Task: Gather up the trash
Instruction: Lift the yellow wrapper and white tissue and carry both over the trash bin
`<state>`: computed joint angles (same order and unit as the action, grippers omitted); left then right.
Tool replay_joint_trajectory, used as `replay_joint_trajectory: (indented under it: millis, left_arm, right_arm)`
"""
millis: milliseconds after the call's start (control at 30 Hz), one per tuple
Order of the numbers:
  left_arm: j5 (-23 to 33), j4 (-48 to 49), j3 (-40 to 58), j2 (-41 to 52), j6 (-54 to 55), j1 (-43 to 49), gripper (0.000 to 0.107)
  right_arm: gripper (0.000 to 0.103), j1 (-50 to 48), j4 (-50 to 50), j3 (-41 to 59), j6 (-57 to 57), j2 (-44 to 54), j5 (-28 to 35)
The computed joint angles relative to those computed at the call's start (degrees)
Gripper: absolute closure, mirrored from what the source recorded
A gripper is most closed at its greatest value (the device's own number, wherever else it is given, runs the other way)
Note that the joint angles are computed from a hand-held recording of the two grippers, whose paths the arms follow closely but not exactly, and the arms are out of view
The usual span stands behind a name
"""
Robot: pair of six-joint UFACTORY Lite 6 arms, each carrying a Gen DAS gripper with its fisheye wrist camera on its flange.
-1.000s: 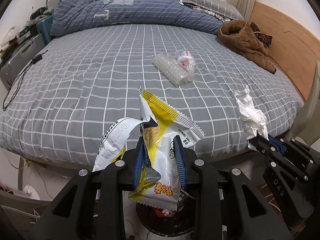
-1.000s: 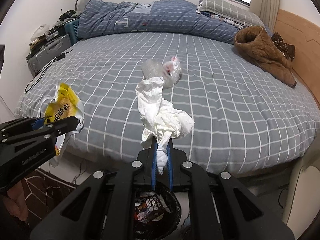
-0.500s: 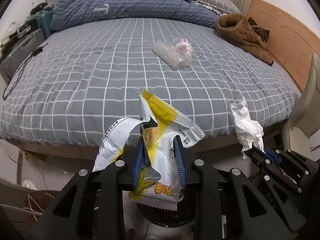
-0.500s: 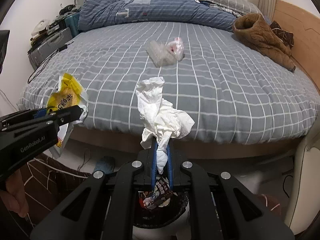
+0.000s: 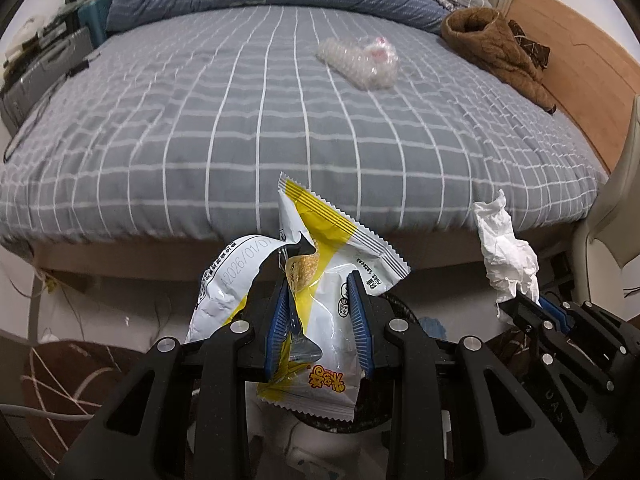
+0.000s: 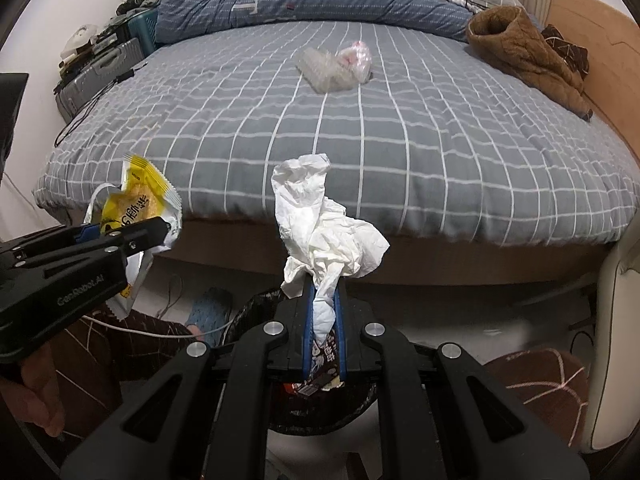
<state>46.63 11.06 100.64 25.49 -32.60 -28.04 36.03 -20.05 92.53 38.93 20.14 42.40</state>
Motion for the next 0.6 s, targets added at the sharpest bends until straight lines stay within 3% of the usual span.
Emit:
replay_joint_trajectory:
  millis: [600]
  left_arm:
    - [-7.65,0.49,-14.67,-1.77,-3.05,-0.67,0.078]
  right_arm:
    - [0.095,1.06,2.91,-8.54,2.02,3.25,-5.07]
